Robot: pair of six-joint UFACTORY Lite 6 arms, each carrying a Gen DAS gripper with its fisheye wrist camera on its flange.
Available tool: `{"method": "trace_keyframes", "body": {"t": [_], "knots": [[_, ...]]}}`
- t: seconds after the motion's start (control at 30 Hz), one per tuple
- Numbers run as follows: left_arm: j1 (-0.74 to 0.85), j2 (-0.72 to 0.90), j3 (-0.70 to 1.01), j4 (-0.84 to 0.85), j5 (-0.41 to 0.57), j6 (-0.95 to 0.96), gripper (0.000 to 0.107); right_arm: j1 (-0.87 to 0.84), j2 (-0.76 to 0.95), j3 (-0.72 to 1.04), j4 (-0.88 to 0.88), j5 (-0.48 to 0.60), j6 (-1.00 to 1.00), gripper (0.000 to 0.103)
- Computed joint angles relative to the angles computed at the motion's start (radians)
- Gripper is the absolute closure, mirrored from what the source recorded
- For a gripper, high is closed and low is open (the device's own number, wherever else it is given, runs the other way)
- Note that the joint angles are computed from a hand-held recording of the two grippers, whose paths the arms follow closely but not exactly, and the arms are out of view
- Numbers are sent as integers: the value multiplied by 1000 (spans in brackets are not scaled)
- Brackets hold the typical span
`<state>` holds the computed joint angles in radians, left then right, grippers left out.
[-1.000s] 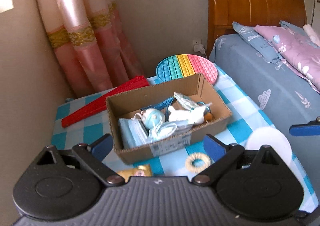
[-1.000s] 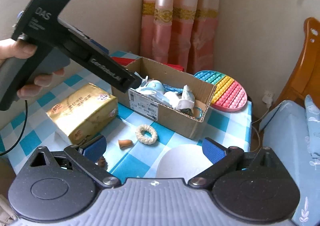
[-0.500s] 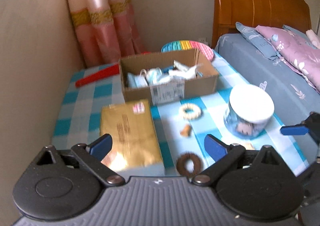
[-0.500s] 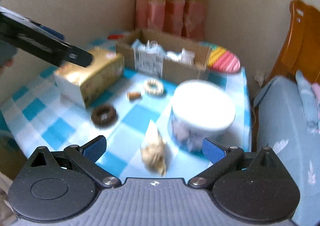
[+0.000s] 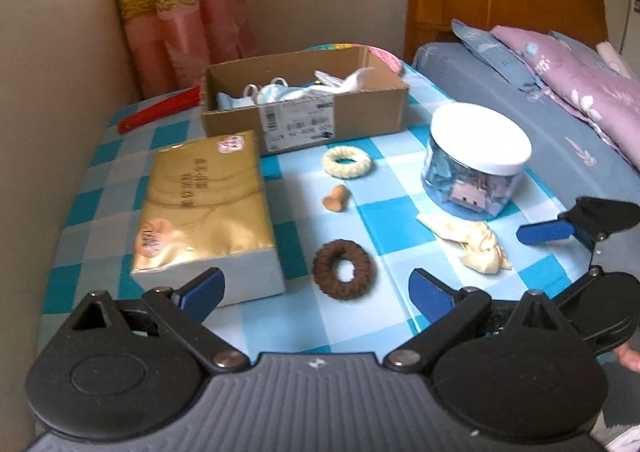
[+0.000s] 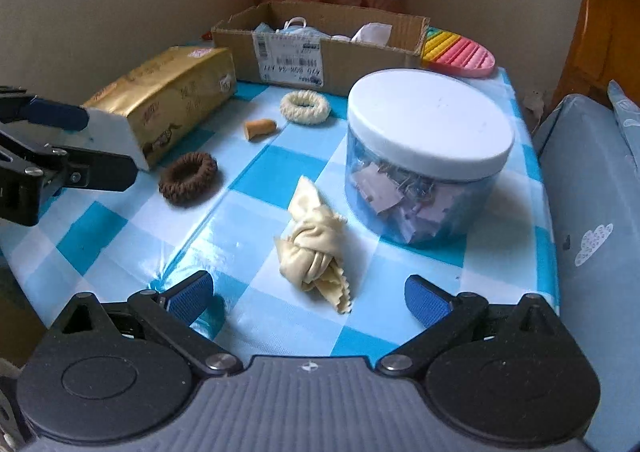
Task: Organize soft objects
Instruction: 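Move the right tool to the beige knotted cloth beside the jar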
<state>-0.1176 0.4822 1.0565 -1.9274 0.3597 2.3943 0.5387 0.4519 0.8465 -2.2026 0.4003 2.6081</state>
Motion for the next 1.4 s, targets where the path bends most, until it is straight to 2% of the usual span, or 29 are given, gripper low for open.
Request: {"method": "trace_keyframes", "body": {"t": [0.17,0.3,0.4,0.57,0.73,0.9,1.03,1.17,1.3,1.4], "knots": [[-13,41,27,116,14,-97,9,20,5,-36,-74,67,74,0],[-42,59,22,64,1,-23,10,28,2,-67,-131,116,136,0],[-64,74,28,41,-3,7,15,30,-1,-98,-197,158,193,0],[-94,130,89,82,-39,-72,37,28,-2,-115,-234,182,223,0],[-123,162,116,-27,-84,-2,38,24,-7,-129,-266,191,243,0],[-134,185,146,-4,-92,-58,38,21,-8,-134,-281,193,249,0],[-139,184,146,93,-63,-126,38,17,-13,-142,-300,196,258,0],[-156,191,151,-39,-88,-22,37,18,-14,-145,-303,199,261,0],[-162,216,186,-60,-98,-21,37,19,-13,-145,-301,201,259,0],[-154,227,199,10,-70,-106,48,21,-14,-147,-301,205,263,0]]}}
